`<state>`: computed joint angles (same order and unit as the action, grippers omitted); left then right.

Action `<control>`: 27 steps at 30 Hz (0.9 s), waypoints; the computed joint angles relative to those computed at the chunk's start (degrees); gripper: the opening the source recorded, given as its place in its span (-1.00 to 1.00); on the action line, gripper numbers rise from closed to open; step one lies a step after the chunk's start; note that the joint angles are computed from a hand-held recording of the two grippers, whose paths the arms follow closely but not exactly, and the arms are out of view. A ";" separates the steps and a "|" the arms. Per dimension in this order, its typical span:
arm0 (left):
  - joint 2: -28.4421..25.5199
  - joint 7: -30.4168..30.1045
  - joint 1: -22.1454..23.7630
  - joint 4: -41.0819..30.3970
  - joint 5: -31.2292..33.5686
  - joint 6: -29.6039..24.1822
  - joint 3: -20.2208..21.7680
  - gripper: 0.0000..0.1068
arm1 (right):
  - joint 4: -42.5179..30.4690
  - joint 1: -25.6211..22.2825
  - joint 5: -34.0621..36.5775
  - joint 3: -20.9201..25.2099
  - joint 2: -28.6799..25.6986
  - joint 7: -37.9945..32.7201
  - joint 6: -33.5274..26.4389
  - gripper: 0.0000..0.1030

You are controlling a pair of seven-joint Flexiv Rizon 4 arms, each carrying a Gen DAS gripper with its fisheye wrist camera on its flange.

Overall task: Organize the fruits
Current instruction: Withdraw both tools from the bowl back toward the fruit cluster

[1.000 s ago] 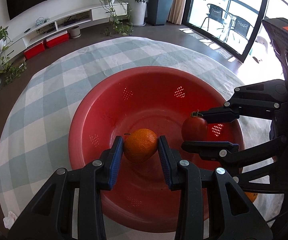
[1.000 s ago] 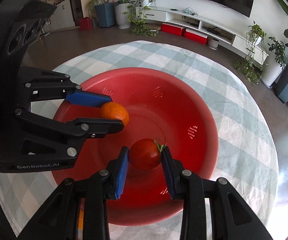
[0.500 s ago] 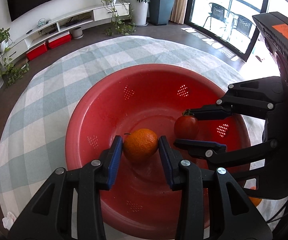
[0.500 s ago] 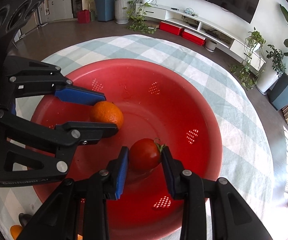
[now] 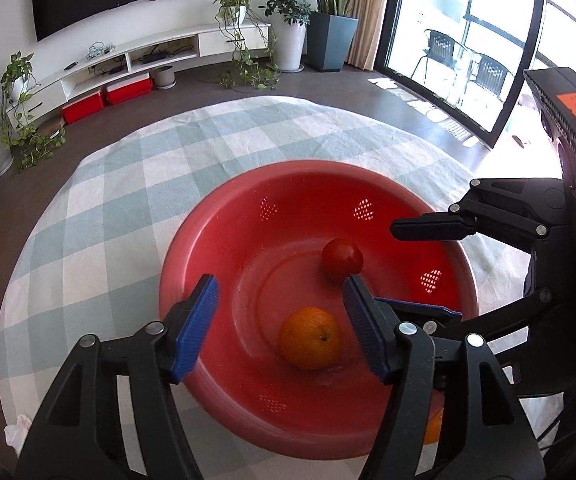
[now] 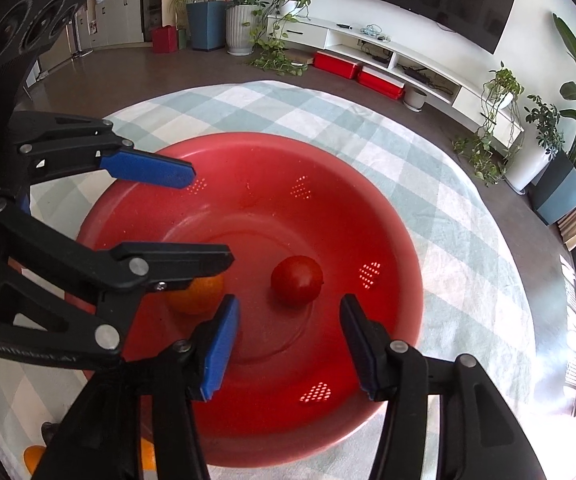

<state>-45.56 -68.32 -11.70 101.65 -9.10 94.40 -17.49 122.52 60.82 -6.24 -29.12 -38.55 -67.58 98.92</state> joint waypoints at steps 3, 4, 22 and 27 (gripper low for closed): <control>2.07 -0.93 4.14 4.55 1.06 5.05 -4.42 0.51 | 3.63 3.65 3.05 -2.84 2.08 -0.06 3.86 0.27; 2.84 -1.58 5.59 6.23 1.75 6.65 -5.85 0.60 | 4.94 5.13 4.91 -3.76 2.86 -0.23 5.34 0.31; 20.05 -18.94 -9.43 39.70 4.23 39.14 9.21 0.93 | 23.92 -2.57 31.43 27.21 9.28 14.21 46.19 1.00; 19.90 -17.74 -17.17 45.05 -2.08 38.20 11.09 0.93 | 24.35 2.03 44.63 32.18 8.61 13.98 42.73 1.00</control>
